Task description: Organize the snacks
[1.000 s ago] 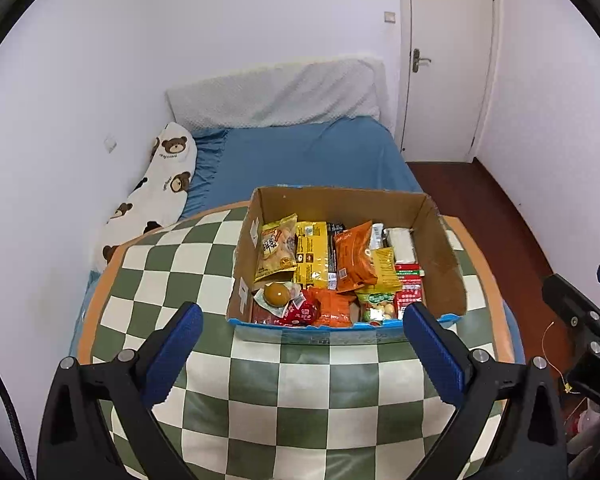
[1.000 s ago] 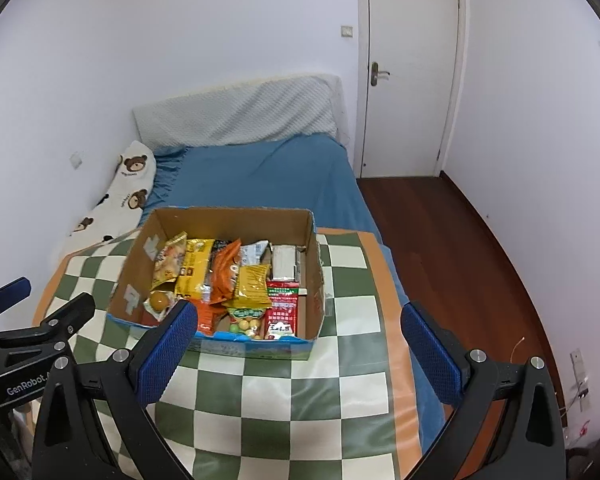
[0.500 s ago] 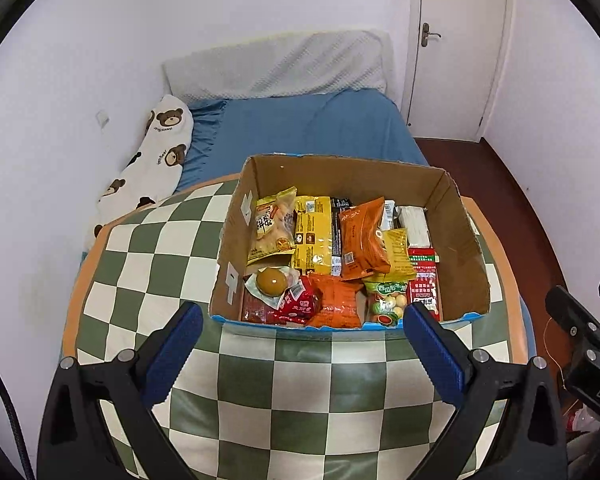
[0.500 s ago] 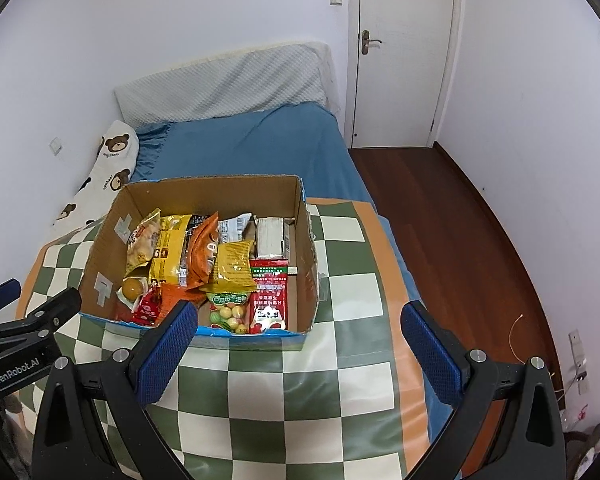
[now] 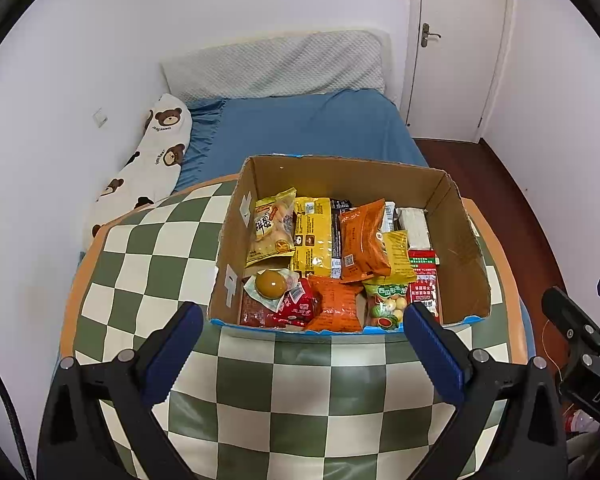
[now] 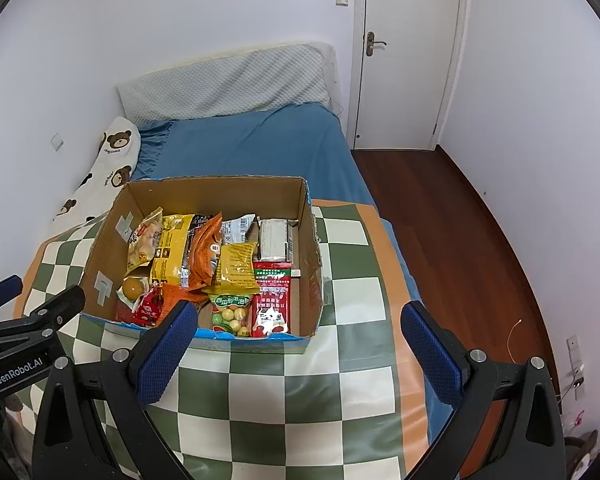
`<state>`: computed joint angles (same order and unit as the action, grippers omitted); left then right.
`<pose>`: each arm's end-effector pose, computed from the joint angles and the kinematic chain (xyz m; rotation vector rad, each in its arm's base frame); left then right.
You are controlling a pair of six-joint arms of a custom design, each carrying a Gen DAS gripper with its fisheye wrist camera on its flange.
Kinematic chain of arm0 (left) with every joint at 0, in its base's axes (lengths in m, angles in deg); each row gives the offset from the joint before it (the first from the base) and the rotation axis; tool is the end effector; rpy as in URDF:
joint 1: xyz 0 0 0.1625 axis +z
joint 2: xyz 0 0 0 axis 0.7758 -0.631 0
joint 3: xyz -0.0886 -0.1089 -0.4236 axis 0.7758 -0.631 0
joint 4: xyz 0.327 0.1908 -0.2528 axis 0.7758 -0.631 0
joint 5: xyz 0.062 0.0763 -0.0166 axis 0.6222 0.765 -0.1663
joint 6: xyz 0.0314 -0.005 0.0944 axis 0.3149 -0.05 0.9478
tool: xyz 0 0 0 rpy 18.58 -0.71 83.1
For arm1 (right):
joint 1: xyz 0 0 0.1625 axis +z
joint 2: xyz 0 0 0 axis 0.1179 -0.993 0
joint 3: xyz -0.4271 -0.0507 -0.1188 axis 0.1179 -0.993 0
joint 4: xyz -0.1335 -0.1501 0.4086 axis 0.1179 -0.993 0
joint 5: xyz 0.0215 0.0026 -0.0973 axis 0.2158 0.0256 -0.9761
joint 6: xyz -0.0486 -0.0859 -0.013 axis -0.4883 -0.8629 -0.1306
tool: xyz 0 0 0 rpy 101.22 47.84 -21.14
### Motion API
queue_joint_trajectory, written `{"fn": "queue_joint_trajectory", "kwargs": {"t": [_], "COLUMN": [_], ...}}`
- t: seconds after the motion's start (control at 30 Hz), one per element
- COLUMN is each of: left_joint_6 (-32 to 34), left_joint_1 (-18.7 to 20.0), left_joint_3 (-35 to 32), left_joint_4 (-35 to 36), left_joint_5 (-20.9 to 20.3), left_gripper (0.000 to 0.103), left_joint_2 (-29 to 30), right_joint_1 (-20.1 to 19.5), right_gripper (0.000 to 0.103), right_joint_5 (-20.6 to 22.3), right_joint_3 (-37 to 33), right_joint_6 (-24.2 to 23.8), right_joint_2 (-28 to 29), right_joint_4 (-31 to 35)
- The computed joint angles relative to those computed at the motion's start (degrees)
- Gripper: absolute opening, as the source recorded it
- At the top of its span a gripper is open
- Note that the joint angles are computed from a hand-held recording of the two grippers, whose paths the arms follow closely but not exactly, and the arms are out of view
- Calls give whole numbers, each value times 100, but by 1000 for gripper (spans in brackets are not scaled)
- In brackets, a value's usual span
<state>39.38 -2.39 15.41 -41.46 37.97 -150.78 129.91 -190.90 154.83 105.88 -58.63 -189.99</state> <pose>-0.2506 -0.6057 0.4847 0.4222 2.2430 -0.6787 0.6173 -0.5219 0.2160 0.0887 -2.1329 0.8631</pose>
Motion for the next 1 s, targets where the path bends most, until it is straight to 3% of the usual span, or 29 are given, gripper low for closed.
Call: {"fn": "queue_joint_trajectory", "kwargs": {"t": [1.0], "left_joint_6": [-78], "left_joint_1": [-93], "left_joint_3": [104], "left_joint_4": [77], "left_joint_5": [22], "left_gripper": [103], "left_joint_2": [-100], "right_joint_1": [24], "right_gripper": [103], "right_joint_5": [94], "right_joint_3": [57], "right_joint_6": [-86], "right_joint_2": [-71], "right_joint_4": [77]}}
